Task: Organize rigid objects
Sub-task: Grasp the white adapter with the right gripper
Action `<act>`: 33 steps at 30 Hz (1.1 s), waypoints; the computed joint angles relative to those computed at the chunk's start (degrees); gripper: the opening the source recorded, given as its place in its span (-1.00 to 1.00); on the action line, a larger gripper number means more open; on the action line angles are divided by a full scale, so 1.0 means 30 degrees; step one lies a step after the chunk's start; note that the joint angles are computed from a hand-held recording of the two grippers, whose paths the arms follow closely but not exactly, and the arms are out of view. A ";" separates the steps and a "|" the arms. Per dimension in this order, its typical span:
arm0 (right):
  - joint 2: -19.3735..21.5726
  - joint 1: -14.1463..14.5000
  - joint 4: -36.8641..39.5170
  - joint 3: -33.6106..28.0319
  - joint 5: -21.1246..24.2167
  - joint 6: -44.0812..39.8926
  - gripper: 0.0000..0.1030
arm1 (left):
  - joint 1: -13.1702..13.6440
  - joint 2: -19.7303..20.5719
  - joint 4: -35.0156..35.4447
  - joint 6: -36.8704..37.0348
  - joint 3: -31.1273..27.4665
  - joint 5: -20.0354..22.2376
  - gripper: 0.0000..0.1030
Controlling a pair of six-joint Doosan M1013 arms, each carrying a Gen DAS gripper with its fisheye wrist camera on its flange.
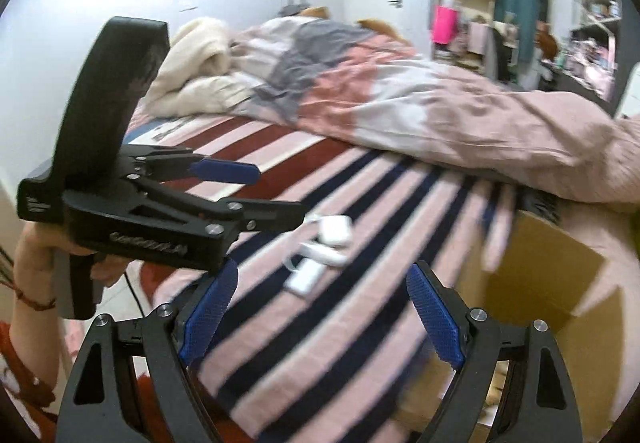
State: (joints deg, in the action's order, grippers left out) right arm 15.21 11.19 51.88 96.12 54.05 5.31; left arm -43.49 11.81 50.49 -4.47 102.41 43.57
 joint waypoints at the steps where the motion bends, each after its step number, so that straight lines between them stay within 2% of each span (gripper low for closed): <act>1: 0.0096 0.0218 -0.0031 0.0042 0.0149 -0.0073 0.65 | 0.0020 -0.0048 0.0001 -0.0252 0.0239 0.0210 0.37; 3: 0.0300 0.0628 -0.0146 0.0181 0.0331 -0.0047 0.65 | 0.0091 -0.0203 -0.0047 -0.0859 0.0846 0.0365 0.37; 9: 0.1553 0.1679 -0.1170 0.0313 0.0097 0.1768 0.65 | 0.0670 -0.0079 -0.0785 -0.1591 0.2036 -0.0811 0.37; 14: 0.2762 0.2234 -0.2206 0.0106 -0.1504 0.3767 0.65 | 0.1131 0.0346 -0.1590 -0.1366 0.2302 -0.1673 0.37; 18: 0.3453 0.2581 -0.2470 -0.0122 -0.2851 0.4193 0.65 | 0.1285 0.0593 -0.1899 -0.1163 0.2242 -0.1977 0.37; 19: 0.3658 0.2651 -0.2472 -0.0218 -0.3034 0.4224 0.61 | 0.1311 0.0632 -0.1931 -0.1184 0.2235 -0.2054 0.37; 22: 0.3943 0.2805 -0.2872 -0.0368 -0.3350 0.4535 -0.41 | 0.1274 0.0723 -0.2142 -0.0976 0.2118 -0.1953 0.37; 26: 0.3815 0.2438 -0.2287 -0.0312 -0.2822 0.4032 -0.53 | 0.1220 0.0672 -0.2079 -0.1077 0.2101 -0.2088 0.37; 30: 0.3447 0.2017 -0.2144 0.0025 -0.1917 0.3027 -0.54 | 0.1102 0.0633 -0.2044 -0.1080 0.2062 -0.2076 0.37; 33: 0.3118 0.1838 -0.2269 0.0452 -0.1880 0.2438 -0.54 | 0.1038 0.0643 -0.2268 -0.0884 0.2021 -0.2081 0.37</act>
State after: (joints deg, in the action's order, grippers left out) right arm 24.57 16.70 45.07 97.48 48.41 12.63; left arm -40.38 13.74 43.69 -7.13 108.48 37.32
